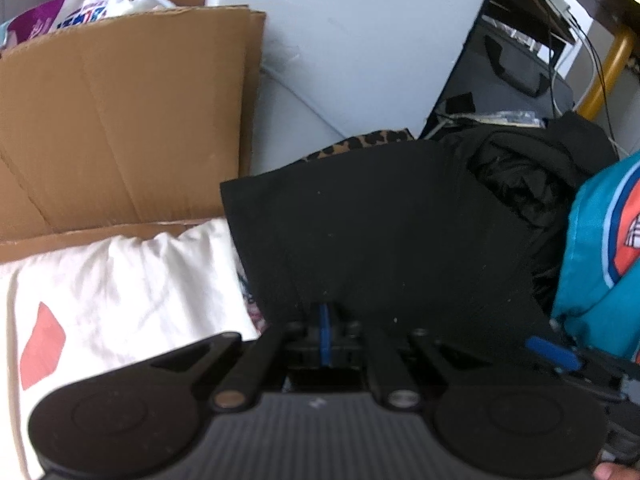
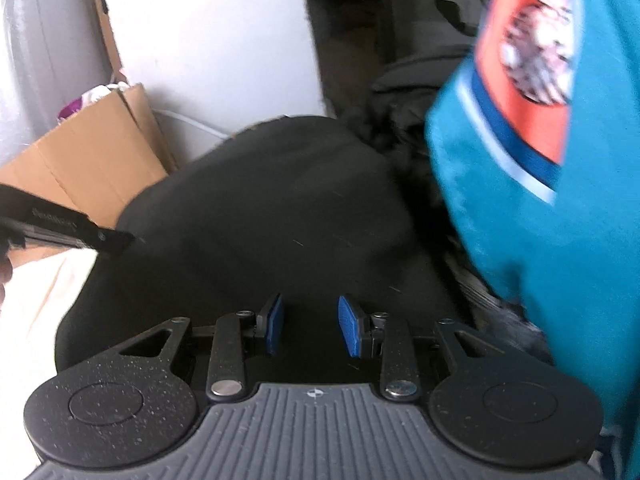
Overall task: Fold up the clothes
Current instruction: 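Open both grippers and withdraw them from the shorts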
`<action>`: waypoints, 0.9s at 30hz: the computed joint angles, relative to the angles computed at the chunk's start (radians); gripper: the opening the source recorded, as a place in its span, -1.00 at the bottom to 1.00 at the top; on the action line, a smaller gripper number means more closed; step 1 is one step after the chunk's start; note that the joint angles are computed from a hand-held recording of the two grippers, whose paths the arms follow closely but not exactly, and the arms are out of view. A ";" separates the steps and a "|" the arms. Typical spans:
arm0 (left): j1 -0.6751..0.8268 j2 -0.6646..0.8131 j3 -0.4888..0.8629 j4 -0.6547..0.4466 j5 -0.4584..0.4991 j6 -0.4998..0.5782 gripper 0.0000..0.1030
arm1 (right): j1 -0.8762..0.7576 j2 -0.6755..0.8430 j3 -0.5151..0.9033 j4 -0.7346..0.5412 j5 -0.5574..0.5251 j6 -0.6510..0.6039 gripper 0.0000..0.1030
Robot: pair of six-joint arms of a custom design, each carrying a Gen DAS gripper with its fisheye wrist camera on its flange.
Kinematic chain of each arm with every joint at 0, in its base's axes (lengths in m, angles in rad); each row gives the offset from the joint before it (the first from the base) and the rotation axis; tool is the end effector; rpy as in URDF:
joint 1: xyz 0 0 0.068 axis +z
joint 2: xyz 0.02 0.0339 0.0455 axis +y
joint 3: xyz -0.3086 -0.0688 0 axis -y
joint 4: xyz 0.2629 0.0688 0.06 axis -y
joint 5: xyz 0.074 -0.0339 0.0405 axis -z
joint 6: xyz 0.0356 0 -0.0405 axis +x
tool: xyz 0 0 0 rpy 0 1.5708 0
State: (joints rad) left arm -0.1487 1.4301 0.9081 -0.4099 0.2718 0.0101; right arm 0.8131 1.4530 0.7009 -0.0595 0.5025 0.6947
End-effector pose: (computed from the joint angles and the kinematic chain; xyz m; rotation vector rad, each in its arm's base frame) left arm 0.2944 -0.0538 0.2530 0.3104 2.4783 -0.3975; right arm 0.2112 0.1982 0.2079 0.0971 2.2650 0.1938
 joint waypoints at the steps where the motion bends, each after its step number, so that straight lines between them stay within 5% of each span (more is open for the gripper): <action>1: -0.002 0.002 0.002 -0.001 -0.003 0.001 -0.95 | 0.001 -0.018 -0.023 -0.003 0.003 0.009 -0.28; 13: -0.021 0.022 0.031 -0.030 -0.039 0.014 -0.95 | 0.072 -0.127 -0.132 -0.114 0.080 0.128 -0.27; 20: -0.021 0.019 0.150 -0.210 -0.073 0.064 -0.94 | 0.108 -0.166 -0.103 -0.256 0.082 0.270 -0.27; 27: 0.044 -0.048 0.246 -0.414 -0.079 0.095 -0.56 | 0.153 -0.209 -0.009 -0.424 0.045 0.342 -0.27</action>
